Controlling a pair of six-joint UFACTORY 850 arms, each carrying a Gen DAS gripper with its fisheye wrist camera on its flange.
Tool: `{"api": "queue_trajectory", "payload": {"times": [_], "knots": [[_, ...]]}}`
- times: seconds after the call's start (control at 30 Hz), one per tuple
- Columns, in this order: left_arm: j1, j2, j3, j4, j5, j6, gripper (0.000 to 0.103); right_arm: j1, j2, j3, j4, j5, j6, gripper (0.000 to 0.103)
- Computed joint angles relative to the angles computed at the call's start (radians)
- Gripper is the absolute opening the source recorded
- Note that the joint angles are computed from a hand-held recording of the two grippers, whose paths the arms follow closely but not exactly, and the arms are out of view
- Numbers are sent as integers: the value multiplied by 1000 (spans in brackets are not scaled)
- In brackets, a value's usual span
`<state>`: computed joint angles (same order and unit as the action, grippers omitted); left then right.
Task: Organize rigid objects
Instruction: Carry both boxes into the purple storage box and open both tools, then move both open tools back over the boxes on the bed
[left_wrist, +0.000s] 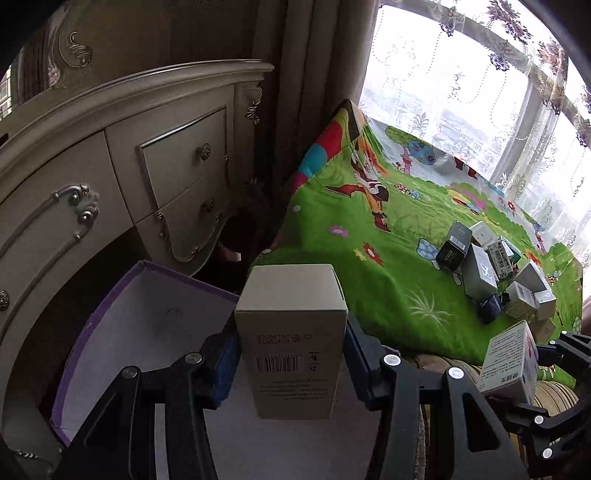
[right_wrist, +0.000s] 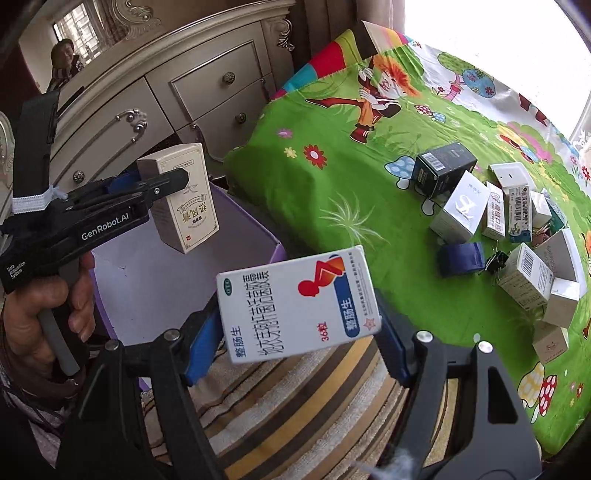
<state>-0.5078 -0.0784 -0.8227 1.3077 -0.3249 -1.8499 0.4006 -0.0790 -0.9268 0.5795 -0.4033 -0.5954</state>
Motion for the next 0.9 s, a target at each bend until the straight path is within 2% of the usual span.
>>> {"api": "queue_trajectory", "payload": {"times": [0.27, 0.53, 0.6, 0.7, 0.9], "knots": [[12, 8, 12, -89, -42, 50, 52, 70, -74, -56, -21, -1, -12, 77], [5, 7, 12, -123, -70, 71, 54, 102, -117, -90, -21, -11, -22, 78], [1, 2, 7, -138, -88, 86, 65, 110, -124, -94, -53, -12, 4, 80], [-1, -3, 3, -137, -95, 80, 74, 110, -125, -90, -36, -15, -16, 84], [-8, -11, -10, -150, -87, 97, 81, 94, -116, -80, -6, -4, -17, 86]]}}
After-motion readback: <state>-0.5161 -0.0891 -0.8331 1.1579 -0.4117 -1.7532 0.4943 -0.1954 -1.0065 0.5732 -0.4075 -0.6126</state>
